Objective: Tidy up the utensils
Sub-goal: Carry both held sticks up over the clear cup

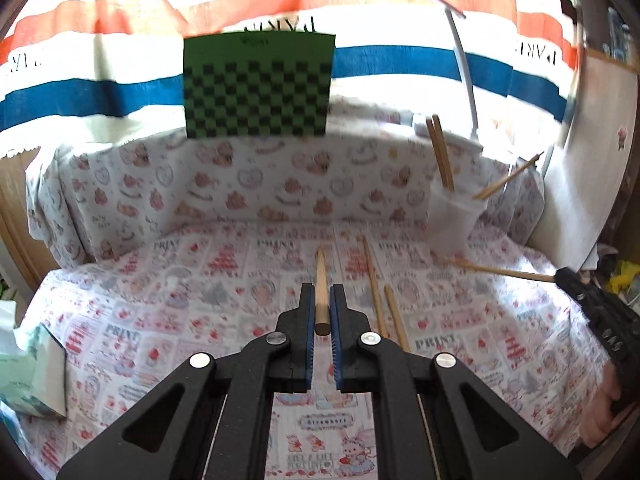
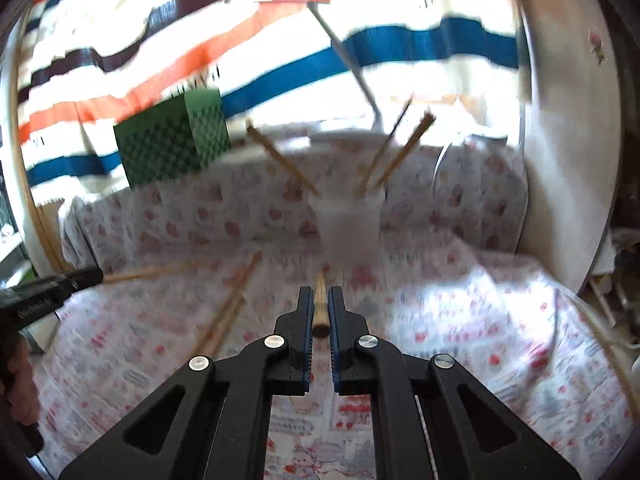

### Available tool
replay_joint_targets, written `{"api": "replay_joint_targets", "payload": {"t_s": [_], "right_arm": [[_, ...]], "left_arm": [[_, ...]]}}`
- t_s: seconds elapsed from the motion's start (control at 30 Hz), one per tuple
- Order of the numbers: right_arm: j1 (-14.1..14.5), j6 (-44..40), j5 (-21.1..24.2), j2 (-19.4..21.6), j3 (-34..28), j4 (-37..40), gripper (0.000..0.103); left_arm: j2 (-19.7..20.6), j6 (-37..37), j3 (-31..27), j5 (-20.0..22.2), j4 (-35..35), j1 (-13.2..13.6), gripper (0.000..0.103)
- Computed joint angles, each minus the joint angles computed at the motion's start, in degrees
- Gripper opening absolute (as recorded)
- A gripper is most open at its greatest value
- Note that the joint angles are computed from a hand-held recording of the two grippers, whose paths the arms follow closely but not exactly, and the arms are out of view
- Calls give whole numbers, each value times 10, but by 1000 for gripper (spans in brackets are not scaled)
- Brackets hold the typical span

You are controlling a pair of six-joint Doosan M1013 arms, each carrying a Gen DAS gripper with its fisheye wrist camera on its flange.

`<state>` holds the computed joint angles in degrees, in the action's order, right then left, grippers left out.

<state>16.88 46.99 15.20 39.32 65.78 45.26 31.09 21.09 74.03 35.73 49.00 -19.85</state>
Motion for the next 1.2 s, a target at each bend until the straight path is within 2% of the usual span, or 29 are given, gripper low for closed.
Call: {"api": "replay_joint_targets", "payload": {"t_s": [0.17, 0.37, 0.6, 0.9, 1.1, 1.2], "right_arm": [[-3, -91, -6, -18, 0, 78, 8], [-5, -39, 7, -17, -31, 38, 8], [-5, -41, 19, -14, -59, 41, 8], [-7, 9, 37, -2, -106, 2, 8], [-6, 35, 23, 9, -141, -22, 8], [-5, 22, 0, 11, -151, -12, 8]], "left_arm": [[-5, -13, -17, 21, 51, 0, 6], [-5, -4, -42, 32, 69, 4, 6], [-8, -10, -54, 21, 84, 7, 6], [-1, 52, -93, -16, 33, 8, 6], [17, 85, -141, -16, 11, 1, 6], [24, 71, -154, -27, 45, -6, 6]]}}
